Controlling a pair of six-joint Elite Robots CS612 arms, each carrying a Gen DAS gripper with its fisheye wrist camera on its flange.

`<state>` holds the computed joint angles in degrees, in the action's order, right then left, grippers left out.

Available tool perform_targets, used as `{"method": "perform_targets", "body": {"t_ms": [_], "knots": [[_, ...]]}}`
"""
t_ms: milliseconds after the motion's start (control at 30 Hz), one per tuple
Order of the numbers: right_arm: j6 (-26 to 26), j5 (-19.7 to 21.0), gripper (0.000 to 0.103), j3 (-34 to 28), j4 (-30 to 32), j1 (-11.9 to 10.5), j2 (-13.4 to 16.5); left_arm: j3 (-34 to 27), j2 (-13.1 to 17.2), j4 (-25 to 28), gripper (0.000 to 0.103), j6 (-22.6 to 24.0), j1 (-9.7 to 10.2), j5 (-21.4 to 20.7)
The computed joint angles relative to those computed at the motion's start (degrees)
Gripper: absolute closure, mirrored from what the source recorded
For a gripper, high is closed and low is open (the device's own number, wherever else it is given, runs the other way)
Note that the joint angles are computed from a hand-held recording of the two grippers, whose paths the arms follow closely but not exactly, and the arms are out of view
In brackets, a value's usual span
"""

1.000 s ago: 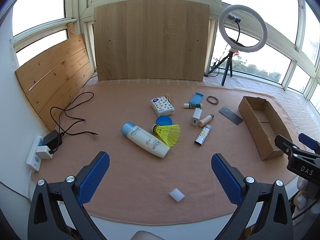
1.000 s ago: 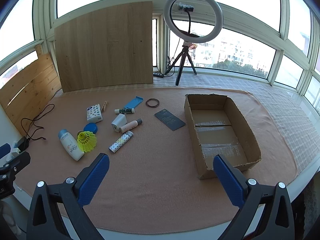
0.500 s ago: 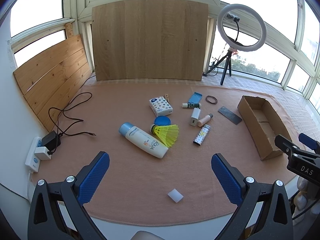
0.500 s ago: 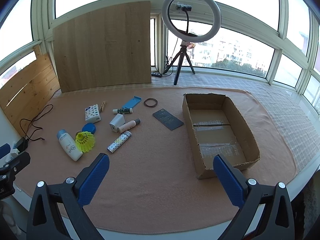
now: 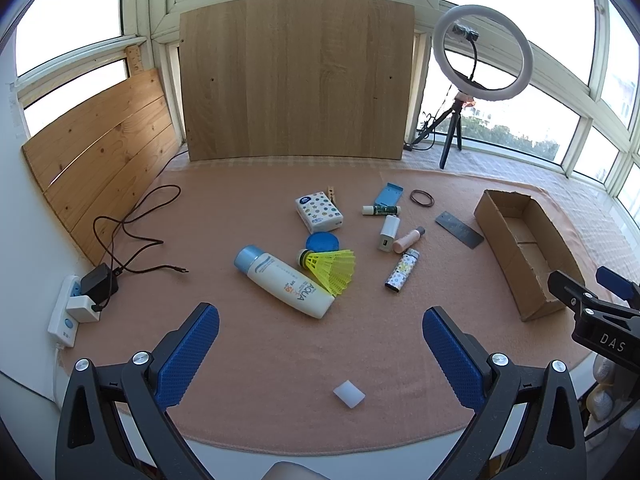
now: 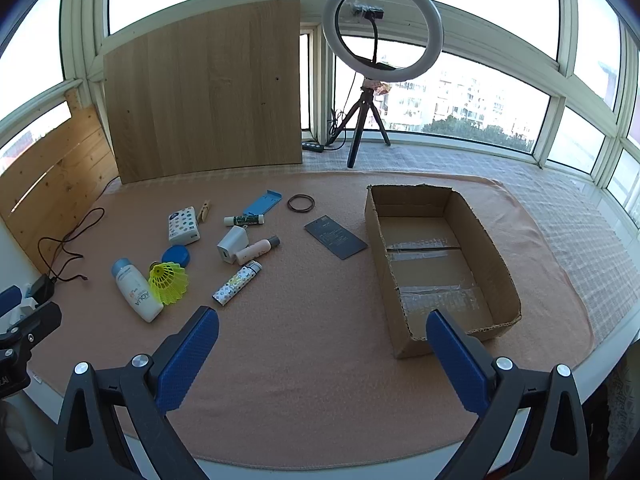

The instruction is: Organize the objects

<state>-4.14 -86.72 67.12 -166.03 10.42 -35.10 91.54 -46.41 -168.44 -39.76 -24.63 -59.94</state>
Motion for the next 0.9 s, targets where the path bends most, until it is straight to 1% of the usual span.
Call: {"method": "perform_targets", "body": {"t_ms": [900], "knots": [[-0.28, -0.07, 0.0, -1.14, 0.76, 0.25, 0.65, -0.15, 0.14, -0.17, 0.0, 0.22, 0.52, -0.36]]}}
